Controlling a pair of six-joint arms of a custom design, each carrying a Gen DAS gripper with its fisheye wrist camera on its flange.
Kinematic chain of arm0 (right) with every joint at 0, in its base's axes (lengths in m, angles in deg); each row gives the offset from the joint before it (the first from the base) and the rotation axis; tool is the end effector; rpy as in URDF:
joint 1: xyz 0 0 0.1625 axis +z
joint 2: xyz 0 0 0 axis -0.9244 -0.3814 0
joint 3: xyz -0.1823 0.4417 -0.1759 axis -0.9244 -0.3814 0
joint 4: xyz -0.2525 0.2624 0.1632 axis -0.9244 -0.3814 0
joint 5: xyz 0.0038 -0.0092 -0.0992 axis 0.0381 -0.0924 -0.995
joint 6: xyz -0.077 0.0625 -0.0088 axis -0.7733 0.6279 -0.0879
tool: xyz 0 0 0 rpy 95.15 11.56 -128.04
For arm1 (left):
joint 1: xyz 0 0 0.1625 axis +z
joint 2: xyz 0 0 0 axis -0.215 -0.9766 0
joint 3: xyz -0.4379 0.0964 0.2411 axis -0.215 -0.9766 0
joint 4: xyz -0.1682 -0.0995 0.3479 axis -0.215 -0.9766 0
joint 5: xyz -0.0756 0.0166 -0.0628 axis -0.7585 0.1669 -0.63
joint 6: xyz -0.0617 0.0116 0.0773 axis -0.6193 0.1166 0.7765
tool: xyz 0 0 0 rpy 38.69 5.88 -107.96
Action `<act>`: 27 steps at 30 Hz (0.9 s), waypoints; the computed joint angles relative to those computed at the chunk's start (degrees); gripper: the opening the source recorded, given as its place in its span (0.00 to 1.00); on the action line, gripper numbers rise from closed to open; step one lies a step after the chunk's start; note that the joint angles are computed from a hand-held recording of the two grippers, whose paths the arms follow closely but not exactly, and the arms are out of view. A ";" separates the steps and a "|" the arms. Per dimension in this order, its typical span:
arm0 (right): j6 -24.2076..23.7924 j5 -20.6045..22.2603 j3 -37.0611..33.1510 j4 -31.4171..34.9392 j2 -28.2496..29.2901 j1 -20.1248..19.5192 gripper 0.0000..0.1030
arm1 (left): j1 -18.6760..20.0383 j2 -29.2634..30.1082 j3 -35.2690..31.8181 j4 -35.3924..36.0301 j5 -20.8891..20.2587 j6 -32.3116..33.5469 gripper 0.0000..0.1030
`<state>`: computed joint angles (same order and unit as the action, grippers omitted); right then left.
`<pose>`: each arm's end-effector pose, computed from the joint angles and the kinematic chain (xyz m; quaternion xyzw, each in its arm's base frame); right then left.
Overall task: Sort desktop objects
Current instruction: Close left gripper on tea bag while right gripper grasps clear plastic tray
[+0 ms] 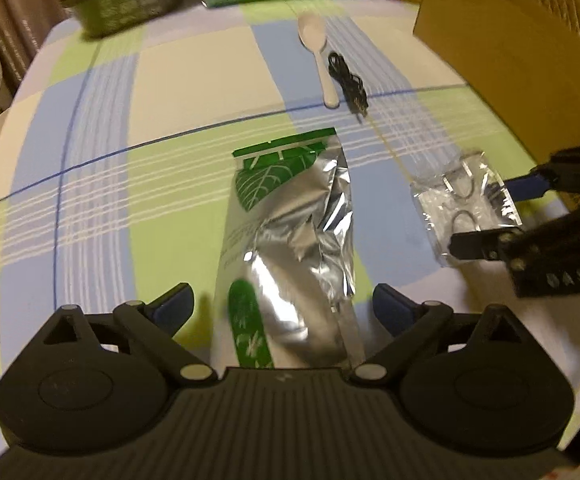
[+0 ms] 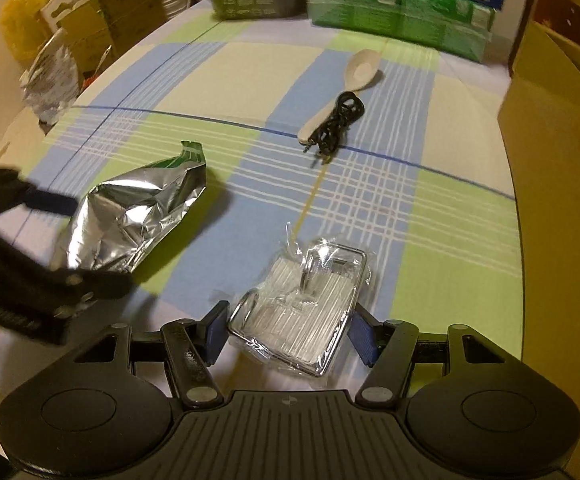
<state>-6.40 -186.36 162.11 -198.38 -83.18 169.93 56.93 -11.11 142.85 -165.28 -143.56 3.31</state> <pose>0.1991 -0.5510 0.2801 0.2072 -0.9128 0.1742 0.3058 -0.3292 -0.5915 0.0568 0.3453 0.8870 -0.0871 0.2940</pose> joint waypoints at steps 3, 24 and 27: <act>-1.34 0.22 0.05 -0.54 0.12 -0.26 0.58 | 0.80 1.58 -3.44 5.07 -0.62 0.14 0.87; 6.03 0.88 -1.57 1.92 0.81 -1.20 0.79 | 0.87 1.14 -4.96 6.64 -1.16 -1.15 0.51; 5.17 -0.27 -1.57 0.78 1.23 -0.78 0.62 | 1.06 1.22 -5.38 7.32 -1.40 -1.29 0.56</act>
